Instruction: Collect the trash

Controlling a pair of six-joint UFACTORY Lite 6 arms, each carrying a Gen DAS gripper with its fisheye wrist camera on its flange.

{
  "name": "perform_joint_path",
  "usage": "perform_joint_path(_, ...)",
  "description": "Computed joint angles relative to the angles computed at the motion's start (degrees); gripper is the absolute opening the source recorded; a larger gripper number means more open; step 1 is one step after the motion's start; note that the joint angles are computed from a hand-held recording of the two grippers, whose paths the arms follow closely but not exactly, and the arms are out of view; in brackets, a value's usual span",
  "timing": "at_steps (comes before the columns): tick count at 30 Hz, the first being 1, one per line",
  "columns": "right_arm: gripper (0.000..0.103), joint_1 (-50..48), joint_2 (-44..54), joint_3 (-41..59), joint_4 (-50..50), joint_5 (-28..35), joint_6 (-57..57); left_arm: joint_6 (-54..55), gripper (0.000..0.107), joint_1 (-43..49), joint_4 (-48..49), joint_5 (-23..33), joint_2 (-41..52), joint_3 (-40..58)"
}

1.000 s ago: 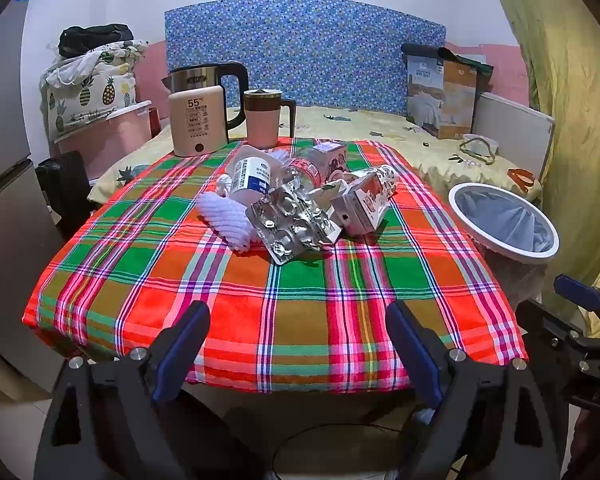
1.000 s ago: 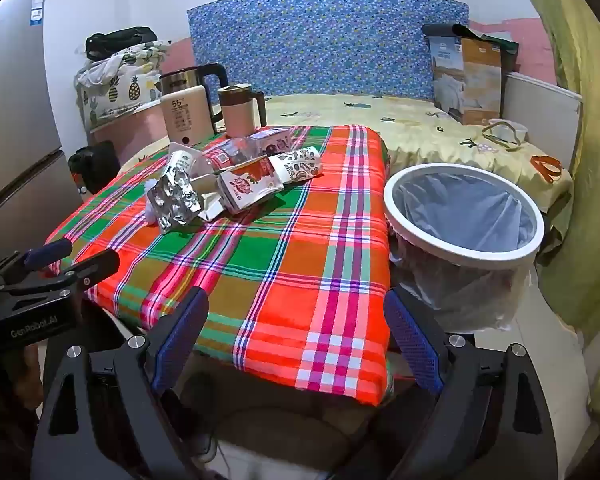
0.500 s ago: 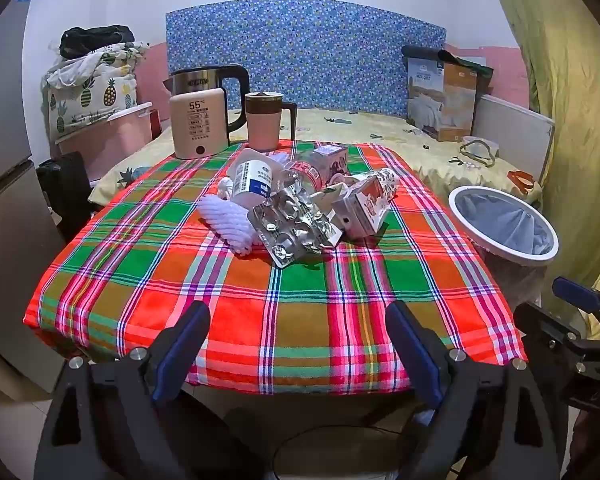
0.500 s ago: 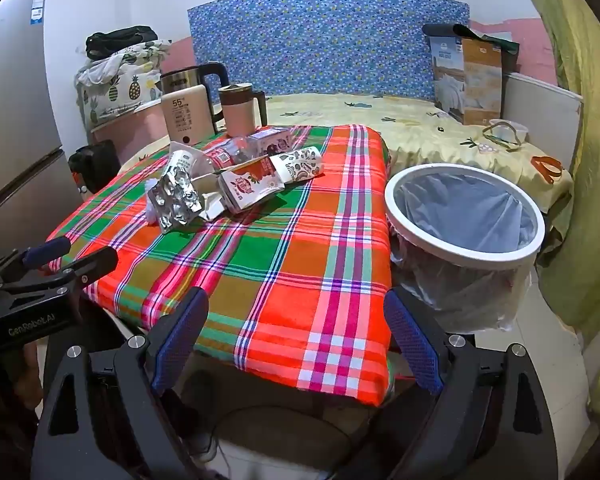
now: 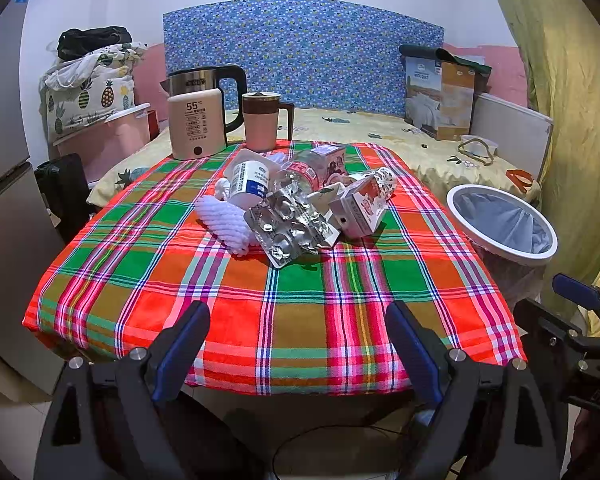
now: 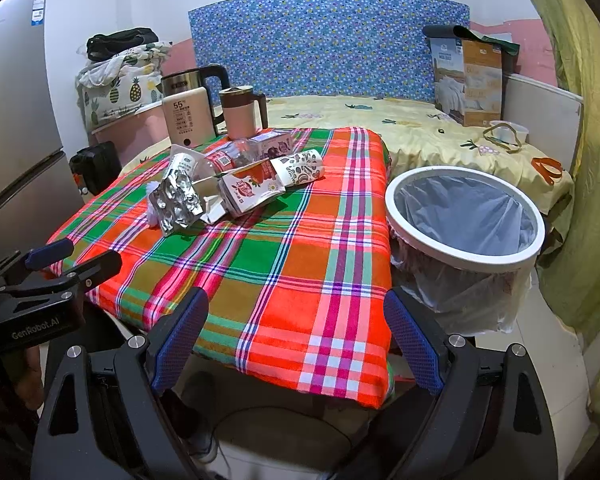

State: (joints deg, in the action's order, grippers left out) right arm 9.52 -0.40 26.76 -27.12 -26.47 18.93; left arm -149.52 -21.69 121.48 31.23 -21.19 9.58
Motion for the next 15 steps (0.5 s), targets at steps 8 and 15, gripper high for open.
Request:
perform_joint_path(8, 0.090, -0.1, 0.1, -0.1, -0.1, -0.2, 0.0, -0.1, 0.091, -0.3, -0.2, 0.2, 0.3, 0.0)
perform_joint_path(15, 0.090, 0.0, 0.2, 0.0, 0.1, -0.3, -0.1, -0.3, 0.091, -0.6, -0.2, 0.4, 0.7, 0.2)
